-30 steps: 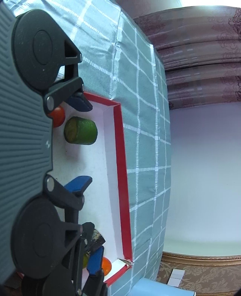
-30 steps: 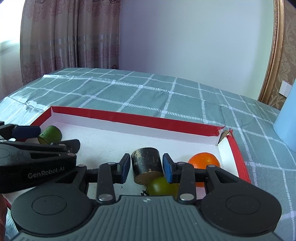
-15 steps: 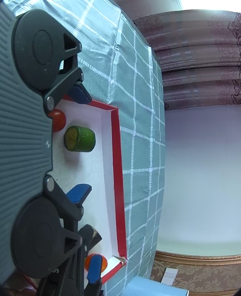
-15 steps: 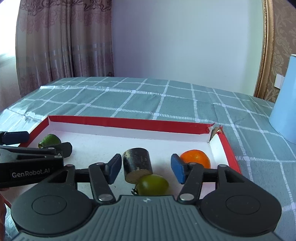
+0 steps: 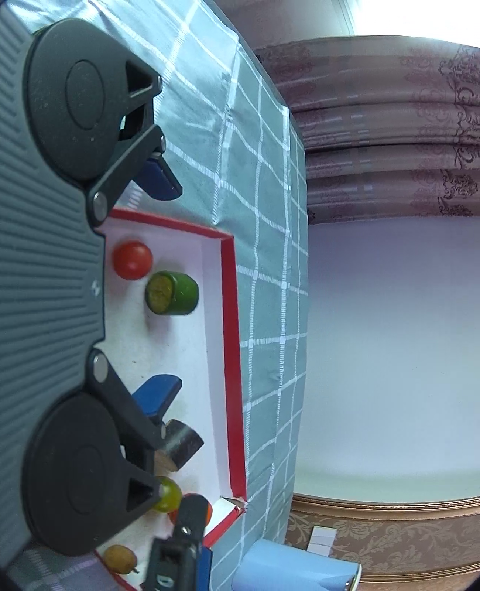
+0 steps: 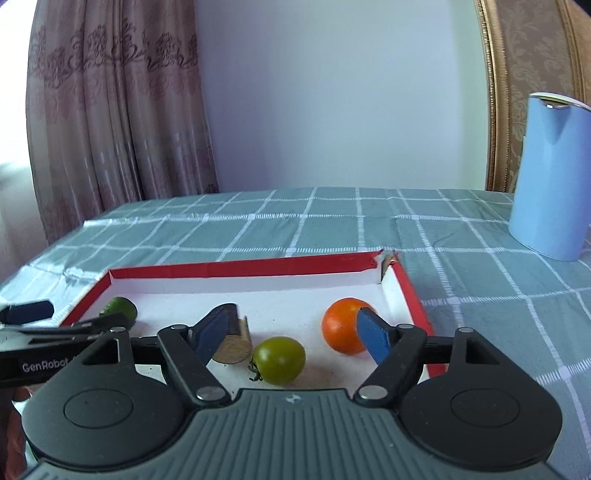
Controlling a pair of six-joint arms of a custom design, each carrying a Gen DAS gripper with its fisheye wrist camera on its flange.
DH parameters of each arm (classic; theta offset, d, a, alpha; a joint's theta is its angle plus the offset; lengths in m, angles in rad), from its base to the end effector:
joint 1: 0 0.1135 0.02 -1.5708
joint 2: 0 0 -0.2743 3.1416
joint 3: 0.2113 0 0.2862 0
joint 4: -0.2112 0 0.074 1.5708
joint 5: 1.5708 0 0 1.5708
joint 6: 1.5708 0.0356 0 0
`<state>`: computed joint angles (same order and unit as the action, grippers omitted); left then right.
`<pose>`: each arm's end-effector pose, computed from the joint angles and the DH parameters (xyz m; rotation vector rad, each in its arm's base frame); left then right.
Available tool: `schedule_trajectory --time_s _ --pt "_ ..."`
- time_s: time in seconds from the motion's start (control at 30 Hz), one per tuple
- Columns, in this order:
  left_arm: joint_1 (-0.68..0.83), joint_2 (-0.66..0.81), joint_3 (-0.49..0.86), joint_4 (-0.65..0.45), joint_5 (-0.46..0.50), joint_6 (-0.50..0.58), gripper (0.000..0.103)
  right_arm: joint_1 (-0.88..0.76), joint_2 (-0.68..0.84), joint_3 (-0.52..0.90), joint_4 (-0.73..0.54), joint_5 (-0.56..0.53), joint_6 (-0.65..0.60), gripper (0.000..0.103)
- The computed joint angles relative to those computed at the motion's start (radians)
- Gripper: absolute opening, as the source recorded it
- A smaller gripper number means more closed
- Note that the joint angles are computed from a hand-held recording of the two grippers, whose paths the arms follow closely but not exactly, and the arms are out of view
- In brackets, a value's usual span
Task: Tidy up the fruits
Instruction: 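Open both tools to release the cucumber slice and eggplant piece in the tray, then withdraw both tools and close the right tool on a dark zucchini piece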
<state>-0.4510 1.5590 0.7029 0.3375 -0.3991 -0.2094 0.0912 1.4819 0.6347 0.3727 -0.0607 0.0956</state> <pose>0.3105 -0.1350 0.1628 0.0080 2.0450 0.0061 0.3218 0.0316 0.1667 -0.0335 2.0487 0.1786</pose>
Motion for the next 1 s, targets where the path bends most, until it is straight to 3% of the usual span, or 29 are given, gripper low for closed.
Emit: schedule_trajectory --time_s 0.23,0.53,0.87,1.0 --pt "0.015 -0.127 -0.132 0.032 0.035 -0.074 0.103 -0.033 -0.108 -0.106 -0.003 -0.059 0.004 0.077" --pt "-0.025 -0.222 -0.233 0.041 0.056 -0.071 0.103 -0.083 -0.282 -0.267 0.007 -0.119 0.013 0.077" --pt "0.023 -0.254 -0.253 -0.011 0.224 -0.106 0.103 -0.046 -0.365 -0.328 -0.04 -0.137 -0.045 0.077" --pt "0.017 -0.244 -0.238 -0.039 0.209 -0.106 0.103 -0.016 -0.349 -0.312 -0.076 -0.137 -0.066 0.077"
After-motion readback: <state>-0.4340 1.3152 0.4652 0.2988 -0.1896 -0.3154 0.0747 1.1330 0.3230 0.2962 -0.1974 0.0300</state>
